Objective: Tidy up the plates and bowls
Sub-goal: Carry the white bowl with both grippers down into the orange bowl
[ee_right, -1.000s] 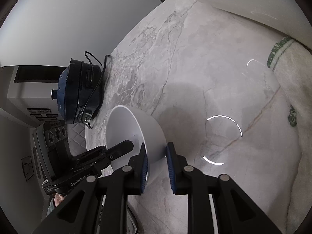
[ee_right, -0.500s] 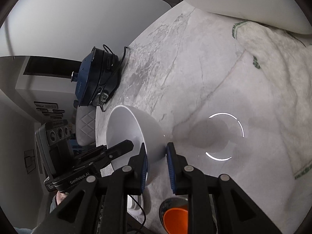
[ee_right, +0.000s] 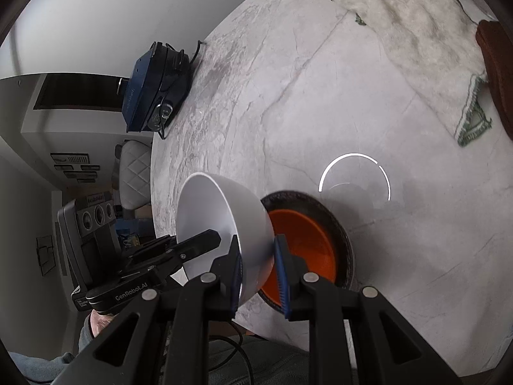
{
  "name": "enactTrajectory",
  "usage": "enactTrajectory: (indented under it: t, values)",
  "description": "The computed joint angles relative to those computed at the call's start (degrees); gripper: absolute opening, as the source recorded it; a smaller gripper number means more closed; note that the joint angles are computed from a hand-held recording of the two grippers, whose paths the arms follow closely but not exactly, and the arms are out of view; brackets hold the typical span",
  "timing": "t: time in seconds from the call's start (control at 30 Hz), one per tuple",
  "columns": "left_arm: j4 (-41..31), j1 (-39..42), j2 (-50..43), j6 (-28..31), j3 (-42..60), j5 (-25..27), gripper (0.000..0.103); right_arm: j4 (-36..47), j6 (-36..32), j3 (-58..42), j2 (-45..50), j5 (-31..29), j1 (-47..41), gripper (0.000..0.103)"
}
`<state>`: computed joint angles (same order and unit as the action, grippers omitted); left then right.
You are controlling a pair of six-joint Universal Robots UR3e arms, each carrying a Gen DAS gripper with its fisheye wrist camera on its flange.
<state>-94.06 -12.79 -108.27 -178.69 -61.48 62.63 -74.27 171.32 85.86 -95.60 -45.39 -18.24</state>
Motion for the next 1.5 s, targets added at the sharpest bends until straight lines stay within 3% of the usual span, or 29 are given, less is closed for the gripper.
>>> enactTrajectory:
  t: [0.33,0.7,1.0,1.17,1.23,1.5]
  values:
    - [4.5,-2.0,4.4,-1.4,-10.9,2.2,0.014,-0.3,-1.5,7.2,-3.9,-2.2,-0.3,0.022]
    - [9.1,-4.1,1.4,-2.8,-12.6,5.0,0.014,-4.6,-1.0,12.8,-5.2,-4.7,0.3,0.021]
    - [10.4,-4.7,0.2,-4.8,-12.1,6.7,0.017,-4.9,-0.4,11.8,-5.1,-6.1,1.4,0.022]
    - [11.3,-4.8,0.8,-4.9,-12.7,6.9,0.034,-5.2,-0.3,9.6,-4.7,-7.6,3.0,0.022]
    - [11.7,-4.9,1.0,-4.9,-12.9,6.8,0.049,-5.4,-0.5,8.7,-4.4,-8.2,3.7,0.022]
    - [13.4,-5.8,1.5,-6.0,-14.0,5.6,0.066,-6.9,0.0,8.3,-3.9,-9.6,5.2,0.027]
